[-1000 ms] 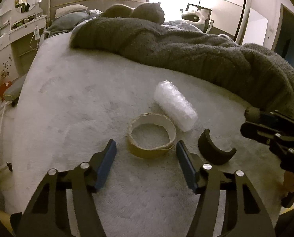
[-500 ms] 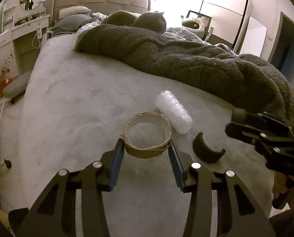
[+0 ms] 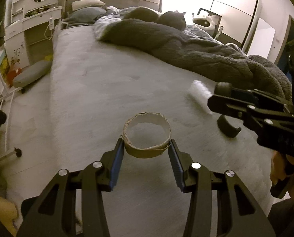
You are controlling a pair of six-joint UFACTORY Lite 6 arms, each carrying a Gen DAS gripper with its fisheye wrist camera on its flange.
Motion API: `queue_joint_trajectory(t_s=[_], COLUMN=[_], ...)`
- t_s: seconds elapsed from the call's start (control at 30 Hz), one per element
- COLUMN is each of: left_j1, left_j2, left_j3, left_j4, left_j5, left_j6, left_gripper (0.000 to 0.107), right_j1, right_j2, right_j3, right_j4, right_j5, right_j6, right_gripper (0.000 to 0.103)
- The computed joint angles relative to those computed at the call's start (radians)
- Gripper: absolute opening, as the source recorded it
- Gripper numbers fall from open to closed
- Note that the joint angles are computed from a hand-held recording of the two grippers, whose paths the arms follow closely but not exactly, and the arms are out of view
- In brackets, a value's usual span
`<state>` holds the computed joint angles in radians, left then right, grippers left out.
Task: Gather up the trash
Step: 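Carry the black piece and tape core over the black bin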
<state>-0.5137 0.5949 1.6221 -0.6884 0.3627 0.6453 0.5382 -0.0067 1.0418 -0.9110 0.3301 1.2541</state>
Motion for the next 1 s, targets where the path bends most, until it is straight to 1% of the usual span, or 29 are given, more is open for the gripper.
queue_joint_trajectory(t_s=[0.27, 0.53, 0.67, 0.8, 0.93, 1.0], left_j1=[0.136, 0.266, 0.312, 0.37, 0.415, 0.429], left_j2=[-0.081, -0.096, -0.075, -0.045, -0.022, -0.011], left_j3=[-0.107, -0.14, -0.125, -0.108, -0.118, -0.122], left_j4=[-0.022, 0.073, 0.142, 0.169, 0.182, 0.186], left_j5=[0.031, 0.084, 0.125, 0.189, 0.236, 0.258], left_j6=[0.086, 0.056, 0.014, 0.003, 0.007, 0.003], left_gripper=[0.048, 0.049, 0.049, 0.049, 0.048, 0.049], right_j1=[0.087, 0.148, 0.177, 0.203, 0.225, 0.236], right_j2=[0.215, 0.432, 0.541, 0.675, 0.824, 0.922], right_j3=[0.257, 0.535, 0.687, 0.886, 1.11, 1.261], right_j4=[0.058, 0.197, 0.282, 0.401, 0.491, 0.54], right_j5=[0.046, 0.096, 0.13, 0.184, 0.261, 0.321], right_j6=[-0.059, -0.216, -0.305, -0.425, -0.533, -0.587], right_gripper=[0.047, 0.047, 0.047, 0.047, 0.047, 0.047])
